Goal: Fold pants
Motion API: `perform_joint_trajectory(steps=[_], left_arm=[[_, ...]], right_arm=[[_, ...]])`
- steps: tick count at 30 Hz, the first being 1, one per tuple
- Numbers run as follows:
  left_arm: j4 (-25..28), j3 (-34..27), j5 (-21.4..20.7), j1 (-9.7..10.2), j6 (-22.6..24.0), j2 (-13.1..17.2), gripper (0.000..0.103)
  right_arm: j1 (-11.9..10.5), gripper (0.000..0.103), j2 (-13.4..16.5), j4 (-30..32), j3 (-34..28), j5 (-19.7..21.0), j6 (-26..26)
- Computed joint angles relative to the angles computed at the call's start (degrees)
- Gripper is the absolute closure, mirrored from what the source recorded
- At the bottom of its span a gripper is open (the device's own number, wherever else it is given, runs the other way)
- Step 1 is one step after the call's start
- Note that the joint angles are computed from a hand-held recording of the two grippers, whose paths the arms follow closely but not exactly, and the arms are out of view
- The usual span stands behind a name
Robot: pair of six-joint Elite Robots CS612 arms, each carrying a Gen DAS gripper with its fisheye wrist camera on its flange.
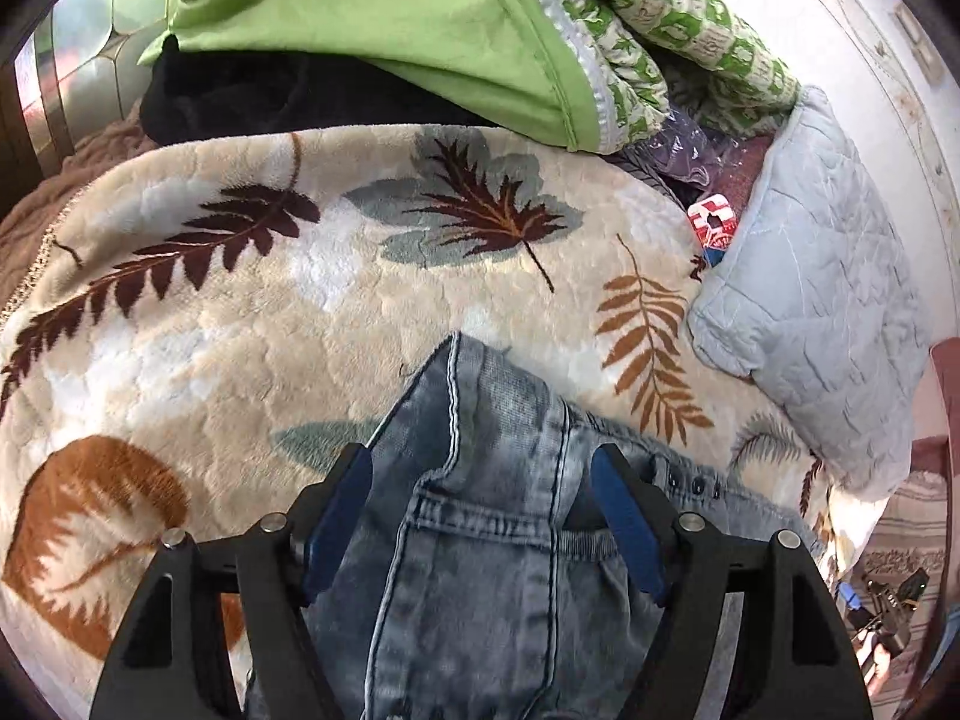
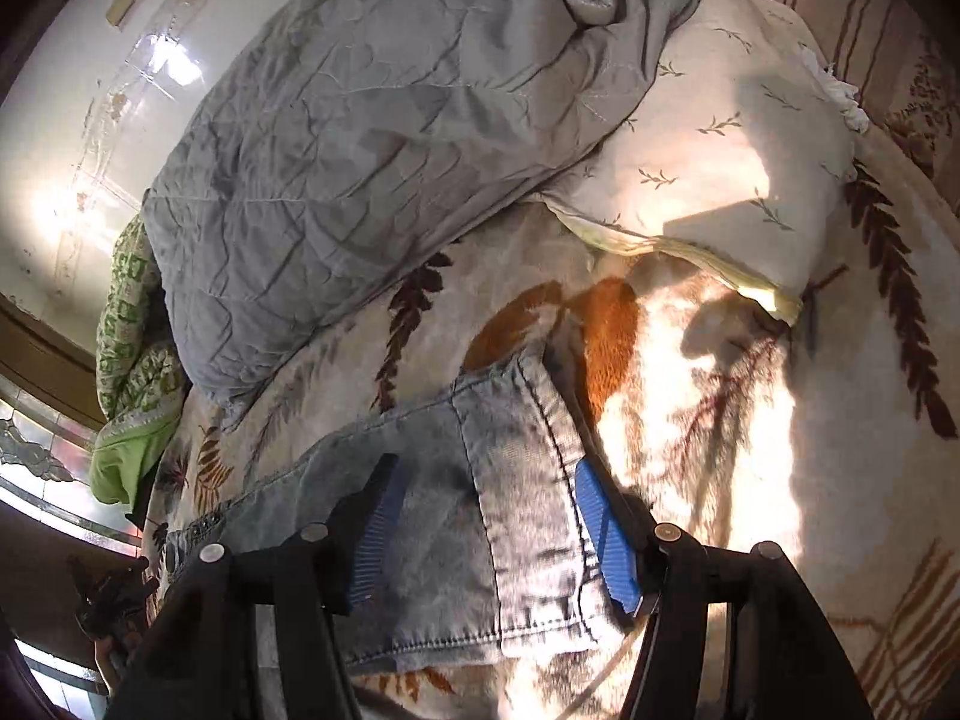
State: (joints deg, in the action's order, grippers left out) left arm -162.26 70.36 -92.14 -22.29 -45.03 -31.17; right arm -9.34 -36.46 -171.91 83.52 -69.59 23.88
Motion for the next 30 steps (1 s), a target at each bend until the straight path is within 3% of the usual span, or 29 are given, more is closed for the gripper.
perform_joint_trajectory(steps=[2,10,11,13,14,17,23,30], left_arm=[[1.5,-2.1,-0.8,0.31,-0.2,1.3,0.027],[7.4,-8.6,-3.1,0.91,-0.3,5.0,0.033],[8.0,-8.8,-1.8,0.71,-0.3,5.0,0.037],[11.5,-10.0,0.7,0.41,0.3,5.1,0.064],[12.9,-10.5,0.6,0.50,0.3,5.2,0.086],[12.0,-10.5,-2.3,1.13,-0.7,5.4,0.091],[5.7,-7.2,-1.4,0.99,-0.6,3.4,0.092],[-7.4,3.5,-0.7,-0.03,0.7,-3.2,0.092]], right_arm=[[0.0,0.041,2.0,3.8,-4.1,0.8,-0.8],[1.4,0.042,7.7,15.9,-14.8,-5.4,-3.2],[1.5,0.049,8.0,16.3,-15.1,-5.8,-3.3],[1.7,0.072,8.0,14.9,-14.9,-7.1,-4.2],[1.7,0.081,7.9,14.7,-14.7,-6.9,-4.5],[2.3,0.085,7.2,13.0,-13.8,-9.3,-6.4],[2.8,0.086,4.9,7.0,-10.7,-11.6,-5.9],[2.4,0.086,-0.1,-2.7,-3.0,-9.3,-3.9]])
